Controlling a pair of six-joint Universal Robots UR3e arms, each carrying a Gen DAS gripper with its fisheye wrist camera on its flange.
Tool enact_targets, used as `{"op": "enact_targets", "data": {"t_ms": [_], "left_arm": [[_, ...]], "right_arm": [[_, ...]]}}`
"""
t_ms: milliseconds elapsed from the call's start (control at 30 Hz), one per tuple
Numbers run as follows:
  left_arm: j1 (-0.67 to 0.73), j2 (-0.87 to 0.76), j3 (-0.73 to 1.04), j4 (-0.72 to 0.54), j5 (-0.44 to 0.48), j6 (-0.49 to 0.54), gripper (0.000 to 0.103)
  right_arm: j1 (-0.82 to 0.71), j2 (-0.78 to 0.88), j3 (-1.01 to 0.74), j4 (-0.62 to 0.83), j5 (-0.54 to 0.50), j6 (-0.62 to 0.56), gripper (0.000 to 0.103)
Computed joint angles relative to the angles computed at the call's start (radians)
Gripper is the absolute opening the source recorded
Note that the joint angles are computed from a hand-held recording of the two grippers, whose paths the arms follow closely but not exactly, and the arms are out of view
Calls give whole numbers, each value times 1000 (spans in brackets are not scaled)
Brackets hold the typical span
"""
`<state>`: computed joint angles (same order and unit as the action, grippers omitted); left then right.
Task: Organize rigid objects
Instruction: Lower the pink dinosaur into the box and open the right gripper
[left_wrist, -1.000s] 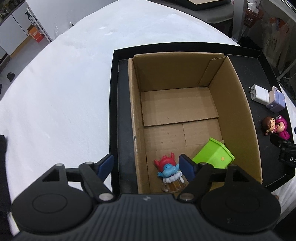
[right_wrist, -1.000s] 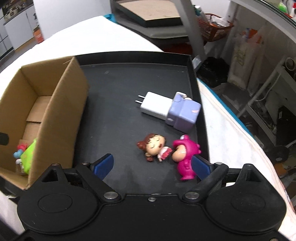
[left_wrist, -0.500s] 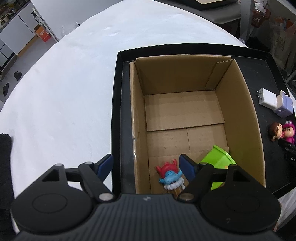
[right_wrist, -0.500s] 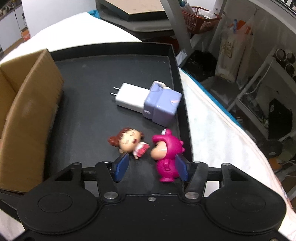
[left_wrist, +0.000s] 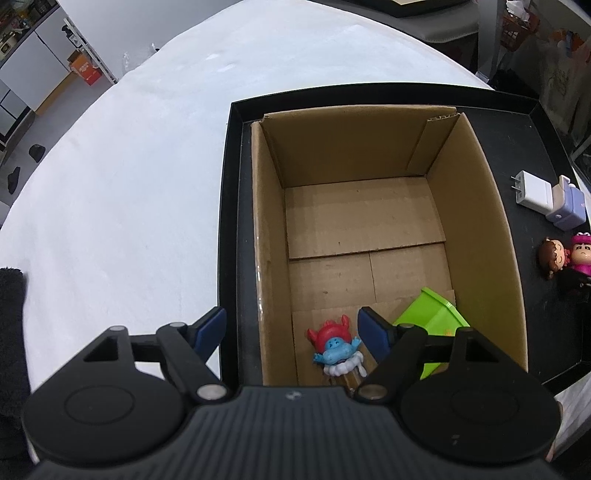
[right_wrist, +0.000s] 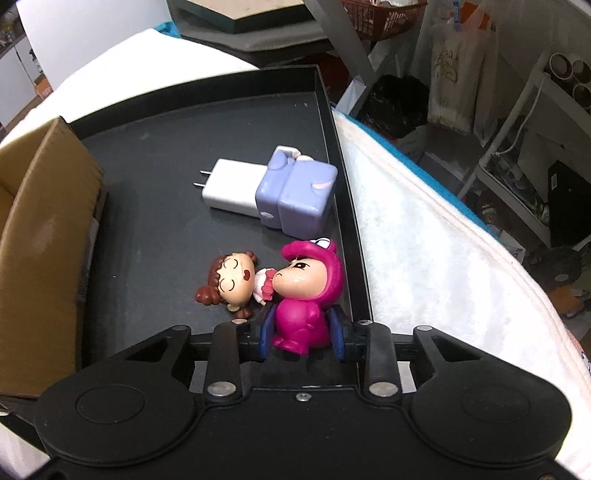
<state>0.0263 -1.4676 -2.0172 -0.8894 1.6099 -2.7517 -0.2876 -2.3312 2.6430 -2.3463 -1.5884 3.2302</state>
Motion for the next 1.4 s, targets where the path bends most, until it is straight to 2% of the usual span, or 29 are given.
{"op": "enact_targets", "data": {"t_ms": [100, 433, 533, 767, 933, 1200, 1400], "left_arm": [[11, 7, -5, 0, -10, 5, 77], [66, 33, -34, 10, -53, 31, 77], [83, 35, -38, 18, -63, 45, 77], [142, 45, -51, 37, -117, 89, 76], [170, 31, -43, 38, -155, 99, 73], [180, 0, -27, 47, -185, 117, 59], [197, -26, -21, 48, -213, 117, 37]], "right_arm": [[-14, -48, -8, 49, 24, -8, 30], [87, -35, -96, 83, -11, 51, 30], [135, 4, -136, 74, -22, 85, 30], [159, 80, -239, 98, 65, 111, 30], [271, 205, -345, 53, 19, 167, 30], [427, 405, -551, 21, -69, 197, 31], [487, 515, -673, 30, -80, 180, 31]]}}
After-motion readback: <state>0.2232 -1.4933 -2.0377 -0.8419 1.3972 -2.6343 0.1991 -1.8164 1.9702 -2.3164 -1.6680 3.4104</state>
